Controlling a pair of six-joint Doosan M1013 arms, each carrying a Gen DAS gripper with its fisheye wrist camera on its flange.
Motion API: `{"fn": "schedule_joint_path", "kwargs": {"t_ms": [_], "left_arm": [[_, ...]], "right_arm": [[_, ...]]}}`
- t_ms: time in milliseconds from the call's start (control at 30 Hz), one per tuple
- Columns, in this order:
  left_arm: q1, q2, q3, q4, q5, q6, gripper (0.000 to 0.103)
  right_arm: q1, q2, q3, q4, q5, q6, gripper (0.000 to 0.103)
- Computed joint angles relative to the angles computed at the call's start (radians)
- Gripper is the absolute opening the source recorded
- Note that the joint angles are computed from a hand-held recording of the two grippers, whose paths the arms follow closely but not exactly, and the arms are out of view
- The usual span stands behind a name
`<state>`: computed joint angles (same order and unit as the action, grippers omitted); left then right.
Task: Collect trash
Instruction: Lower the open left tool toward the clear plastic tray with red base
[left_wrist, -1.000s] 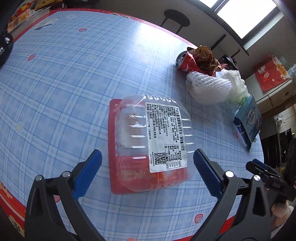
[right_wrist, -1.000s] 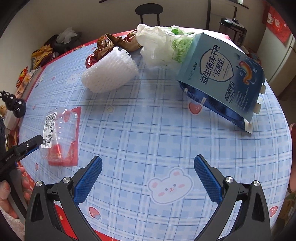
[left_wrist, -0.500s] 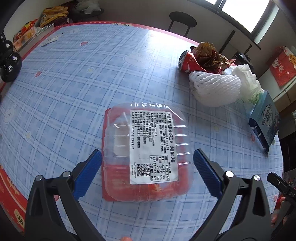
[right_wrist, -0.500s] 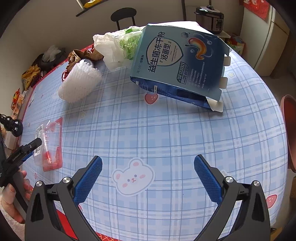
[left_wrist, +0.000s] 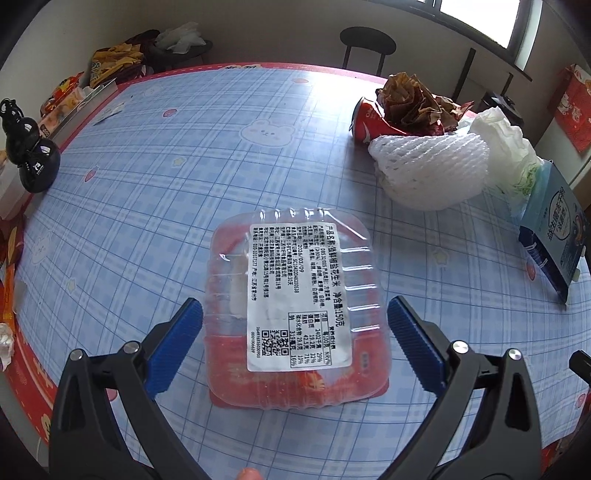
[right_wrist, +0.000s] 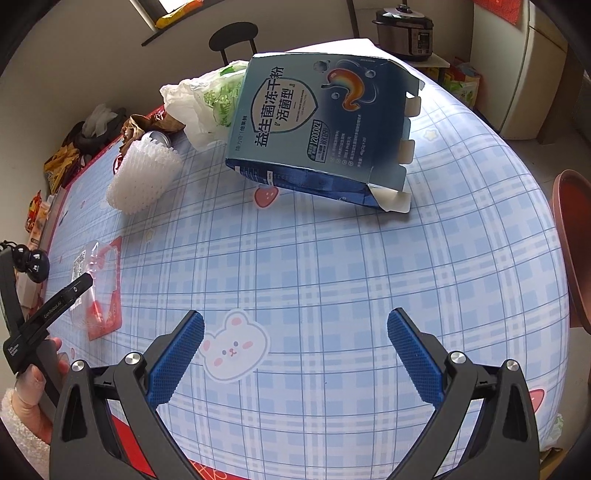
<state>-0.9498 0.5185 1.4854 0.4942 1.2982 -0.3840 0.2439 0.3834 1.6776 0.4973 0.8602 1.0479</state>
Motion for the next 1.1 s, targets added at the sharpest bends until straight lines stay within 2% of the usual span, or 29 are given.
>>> {"fn": "schedule_joint_path", "kwargs": {"t_ms": [100,200,300,367,467,567,833,1000,1100], "left_arm": [[0.002,-0.008,0.008,-0.003,-0.016,-0.001,0.098],[-0.019,-0.042,0.049,0.078,-0.058,-0.084,0.097],[-0.013,-0.053,0.059,0.030,-0.090,-0.046,0.097],[-0.020,-0.058,0.069,0.030,-0.101,-0.072,0.097],[-0.019,-0.039,0.053,-0.008,-0.101,-0.030,0.098],[-0.025,-0.022,0.036,0.013,-0.079,-0.024,0.098],[-0.017,-0.018,0.041,0.053,-0.094,-0.016,0.099],[-0.016,-0.031,0.067,0.071,-0.139,-0.033,0.099],[-0.010,-0.051,0.097,0.071,-0.196,-0.046,0.099]], "right_arm": [[-0.001,0.000,0.000,0.001,-0.001,0.002,0.097],[-0.001,-0.003,0.001,0.013,-0.003,-0.005,0.097],[-0.003,-0.003,0.001,0.018,-0.003,-0.012,0.097],[-0.003,-0.001,-0.001,0.017,-0.002,-0.008,0.097],[0.000,0.000,-0.003,0.018,0.003,-0.002,0.097],[0.005,-0.004,-0.002,0.014,0.001,-0.013,0.097],[0.001,-0.011,0.001,0.002,-0.007,-0.008,0.097],[-0.007,-0.009,0.001,0.003,-0.002,0.003,0.097],[-0.007,-0.010,0.002,0.005,-0.002,0.004,0.097]]}}
